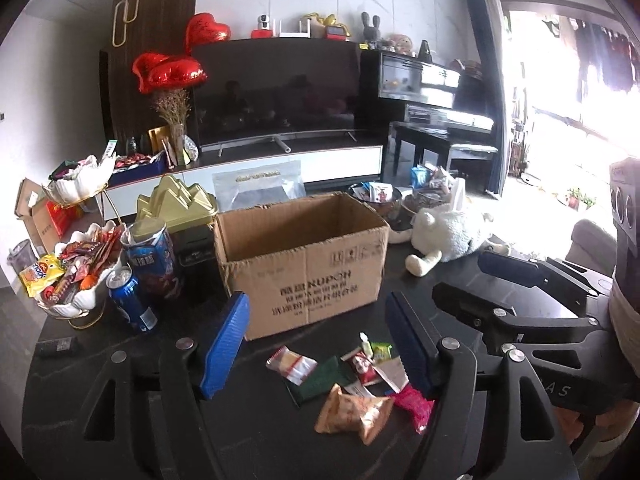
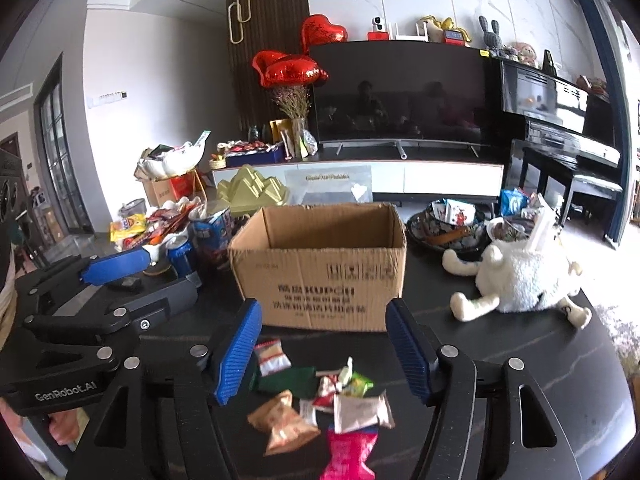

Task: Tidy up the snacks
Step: 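Grasp the tan pastry bag with the left gripper while the right grasps the pink bag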

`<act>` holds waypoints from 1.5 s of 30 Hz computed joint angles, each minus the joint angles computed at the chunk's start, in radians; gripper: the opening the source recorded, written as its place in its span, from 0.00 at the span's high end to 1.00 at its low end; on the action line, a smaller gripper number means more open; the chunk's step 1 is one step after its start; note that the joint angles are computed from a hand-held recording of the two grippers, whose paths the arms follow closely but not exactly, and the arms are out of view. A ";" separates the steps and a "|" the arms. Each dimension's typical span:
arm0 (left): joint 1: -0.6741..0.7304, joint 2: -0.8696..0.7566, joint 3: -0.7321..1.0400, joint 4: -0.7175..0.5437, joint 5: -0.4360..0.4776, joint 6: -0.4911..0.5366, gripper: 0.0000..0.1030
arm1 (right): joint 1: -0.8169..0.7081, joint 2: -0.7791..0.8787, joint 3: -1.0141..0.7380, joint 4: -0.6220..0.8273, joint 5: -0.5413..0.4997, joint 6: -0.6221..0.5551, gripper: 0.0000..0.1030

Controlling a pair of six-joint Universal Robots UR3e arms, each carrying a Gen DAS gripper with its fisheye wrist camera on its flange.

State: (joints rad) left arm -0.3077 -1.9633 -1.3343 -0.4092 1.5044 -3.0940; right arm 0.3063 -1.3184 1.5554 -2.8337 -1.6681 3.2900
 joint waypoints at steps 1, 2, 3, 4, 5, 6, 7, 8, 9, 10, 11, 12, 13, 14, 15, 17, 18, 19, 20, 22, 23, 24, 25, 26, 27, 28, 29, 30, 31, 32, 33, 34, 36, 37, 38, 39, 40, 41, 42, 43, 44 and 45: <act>-0.003 0.007 -0.022 0.013 0.000 0.002 0.32 | 0.003 -0.007 0.015 -0.005 -0.005 0.000 0.36; -0.006 0.013 -0.040 0.022 0.000 0.004 0.32 | 0.004 -0.016 0.038 -0.012 -0.006 0.003 0.36; -0.010 0.017 -0.053 0.028 -0.001 0.006 0.31 | 0.003 -0.027 0.061 -0.019 -0.002 0.006 0.36; -0.014 0.020 -0.070 0.035 -0.001 0.008 0.31 | 0.001 -0.037 0.084 -0.022 0.001 0.009 0.36; -0.017 0.022 -0.083 0.041 -0.003 0.008 0.31 | -0.003 -0.049 0.107 -0.029 0.007 0.011 0.36; -0.021 0.024 -0.098 0.048 -0.005 0.009 0.31 | -0.006 -0.058 0.131 -0.037 0.012 0.016 0.36; -0.022 0.024 -0.110 0.053 -0.007 0.009 0.31 | -0.006 -0.065 0.150 -0.043 0.012 0.021 0.36; -0.024 0.024 -0.120 0.056 -0.010 0.007 0.31 | -0.007 -0.070 0.165 -0.047 0.012 0.024 0.36; -0.023 0.024 -0.130 0.060 -0.014 0.006 0.31 | -0.007 -0.074 0.178 -0.049 0.011 0.027 0.36; -0.023 0.023 -0.145 0.066 -0.018 0.008 0.31 | -0.004 -0.074 0.187 -0.050 0.002 0.027 0.36; -0.024 0.022 -0.157 0.071 -0.019 0.012 0.31 | 0.000 -0.074 0.198 -0.052 -0.009 0.027 0.36; -0.025 0.017 -0.166 0.074 -0.019 0.016 0.31 | 0.002 -0.074 0.205 -0.051 -0.015 0.030 0.36; -0.025 0.016 -0.179 0.080 -0.020 0.020 0.31 | 0.003 -0.075 0.217 -0.055 -0.018 0.033 0.36; -0.028 0.010 -0.184 0.085 -0.018 0.022 0.31 | 0.002 -0.074 0.228 -0.058 -0.019 0.036 0.36; -0.029 0.006 -0.193 0.091 -0.017 0.024 0.31 | 0.002 -0.071 0.237 -0.057 -0.019 0.039 0.36; -0.031 -0.004 -0.218 0.111 -0.015 0.031 0.31 | 0.001 -0.064 0.253 -0.056 -0.020 0.042 0.36; -0.031 -0.008 -0.228 0.118 -0.016 0.032 0.31 | 0.000 -0.058 0.263 -0.060 -0.020 0.048 0.36; -0.027 -0.015 -0.241 0.127 -0.024 0.033 0.31 | -0.002 -0.052 0.272 -0.064 -0.020 0.053 0.36; -0.025 -0.021 -0.247 0.129 -0.032 0.035 0.31 | -0.004 -0.049 0.280 -0.064 -0.019 0.058 0.36; -0.020 -0.039 -0.258 0.134 -0.051 0.049 0.31 | -0.009 -0.037 0.296 -0.067 -0.007 0.070 0.36; -0.020 -0.047 -0.260 0.134 -0.053 0.054 0.31 | -0.012 -0.032 0.305 -0.071 0.001 0.076 0.36; -0.020 -0.055 -0.264 0.138 -0.057 0.061 0.31 | -0.014 -0.026 0.315 -0.080 0.007 0.081 0.36; -0.020 -0.066 -0.267 0.145 -0.060 0.069 0.31 | -0.016 -0.019 0.325 -0.087 0.011 0.085 0.36; -0.020 -0.077 -0.266 0.147 -0.062 0.073 0.31 | -0.017 -0.012 0.329 -0.089 0.013 0.086 0.36; -0.017 -0.083 -0.268 0.150 -0.066 0.075 0.31 | -0.018 -0.002 0.330 -0.089 0.017 0.086 0.36; -0.014 -0.094 -0.266 0.153 -0.074 0.076 0.31 | -0.021 0.011 0.329 -0.086 0.025 0.083 0.36; -0.013 -0.105 -0.264 0.157 -0.079 0.079 0.31 | -0.023 0.019 0.327 -0.083 0.032 0.085 0.36; -0.012 -0.112 -0.262 0.157 -0.081 0.082 0.31 | -0.026 0.025 0.328 -0.080 0.042 0.086 0.36; -0.011 -0.124 -0.256 0.154 -0.083 0.087 0.31 | -0.032 0.037 0.328 -0.081 0.053 0.085 0.36; -0.009 -0.131 -0.252 0.149 -0.089 0.089 0.31 | -0.034 0.044 0.328 -0.081 0.057 0.085 0.36; -0.008 -0.140 -0.244 0.139 -0.091 0.091 0.31 | -0.037 0.055 0.327 -0.081 0.061 0.084 0.36; -0.009 -0.155 -0.233 0.130 -0.087 0.090 0.31 | -0.041 0.061 0.326 -0.078 0.065 0.083 0.36; -0.002 -0.179 -0.213 0.105 -0.107 0.089 0.31 | -0.050 0.077 0.324 -0.075 0.080 0.087 0.36; 0.001 -0.184 -0.209 0.099 -0.117 0.089 0.31 | -0.056 0.088 0.322 -0.073 0.088 0.090 0.36; 0.004 -0.193 -0.204 0.093 -0.129 0.090 0.31 | -0.059 0.096 0.319 -0.066 0.090 0.093 0.36; 0.004 -0.201 -0.197 0.090 -0.131 0.092 0.31 | -0.062 0.102 0.318 -0.062 0.093 0.094 0.36; 0.005 -0.211 -0.189 0.087 -0.137 0.093 0.31 | -0.062 0.110 0.316 -0.061 0.092 0.093 0.36; 0.009 -0.221 -0.177 0.075 -0.151 0.097 0.31 | -0.062 0.117 0.311 -0.055 0.091 0.091 0.36; 0.012 -0.230 -0.165 0.060 -0.162 0.098 0.31 | -0.063 0.122 0.306 -0.048 0.095 0.088 0.36; 0.019 -0.240 -0.152 0.045 -0.177 0.093 0.31 | -0.062 0.129 0.301 -0.043 0.097 0.088 0.37; 0.025 -0.248 -0.145 0.037 -0.188 0.088 0.31 | -0.059 0.135 0.295 -0.036 0.089 0.092 0.37; 0.030 -0.255 -0.138 0.029 -0.197 0.085 0.31 | -0.056 0.140 0.291 -0.034 0.084 0.093 0.37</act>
State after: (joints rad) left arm -0.2780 -2.2179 -1.4722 -0.3806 1.3070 -3.0091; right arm 0.2498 -1.1780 1.8468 -2.8676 -1.5837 3.3828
